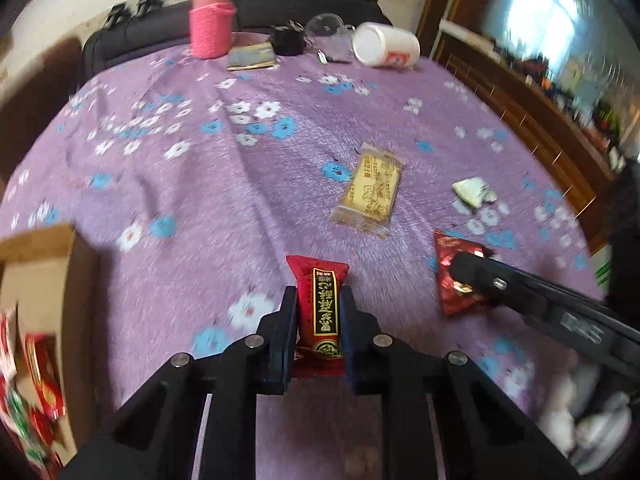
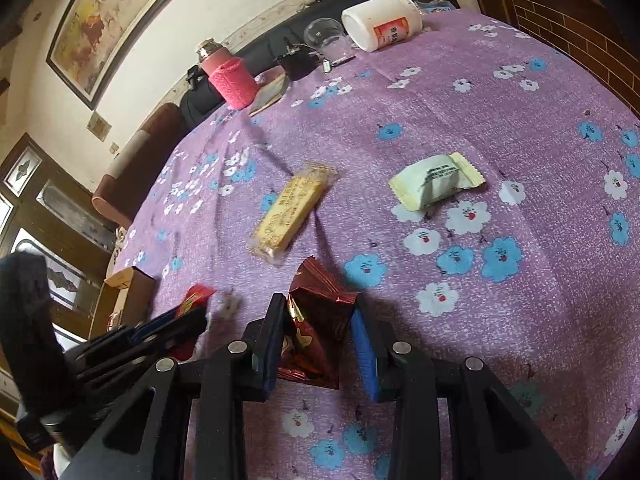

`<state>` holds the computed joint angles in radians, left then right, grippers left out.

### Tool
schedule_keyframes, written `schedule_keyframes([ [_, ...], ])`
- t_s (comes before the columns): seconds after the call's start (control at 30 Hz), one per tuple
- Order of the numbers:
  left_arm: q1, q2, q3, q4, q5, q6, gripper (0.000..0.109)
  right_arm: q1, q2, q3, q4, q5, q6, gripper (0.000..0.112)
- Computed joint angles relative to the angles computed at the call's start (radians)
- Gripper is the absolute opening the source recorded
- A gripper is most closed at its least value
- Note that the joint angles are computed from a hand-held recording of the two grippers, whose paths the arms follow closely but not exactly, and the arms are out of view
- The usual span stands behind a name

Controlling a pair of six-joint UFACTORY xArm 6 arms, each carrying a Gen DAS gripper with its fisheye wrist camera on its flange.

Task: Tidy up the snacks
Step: 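Carry both snacks into the cardboard box and open both grippers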

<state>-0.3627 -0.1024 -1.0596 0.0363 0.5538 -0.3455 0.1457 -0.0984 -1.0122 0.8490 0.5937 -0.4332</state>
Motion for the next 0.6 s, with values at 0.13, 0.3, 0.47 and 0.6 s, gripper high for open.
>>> schedule_keyframes([
  [0.13, 0.044, -0.196, 0.166, -0.103, -0.04, 0.031, 0.018, 0.012, -0.009, 0.012, 0.02, -0.015, -0.025, 0.035],
  [0.3, 0.156, -0.474, 0.36, -0.136, -0.009, -0.012, 0.019, 0.037, -0.009, 0.018, 0.001, -0.034, -0.015, 0.035],
  [0.47, 0.331, -0.735, 0.508, -0.136, 0.097, -0.033, 0.019, 0.068, -0.029, 0.018, 0.036, -0.025, -0.04, 0.035],
  [0.6, 0.432, -0.865, 0.578, -0.128, 0.163, -0.014, 0.019, 0.134, -0.074, 0.017, 0.093, 0.042, -0.074, 0.035],
])
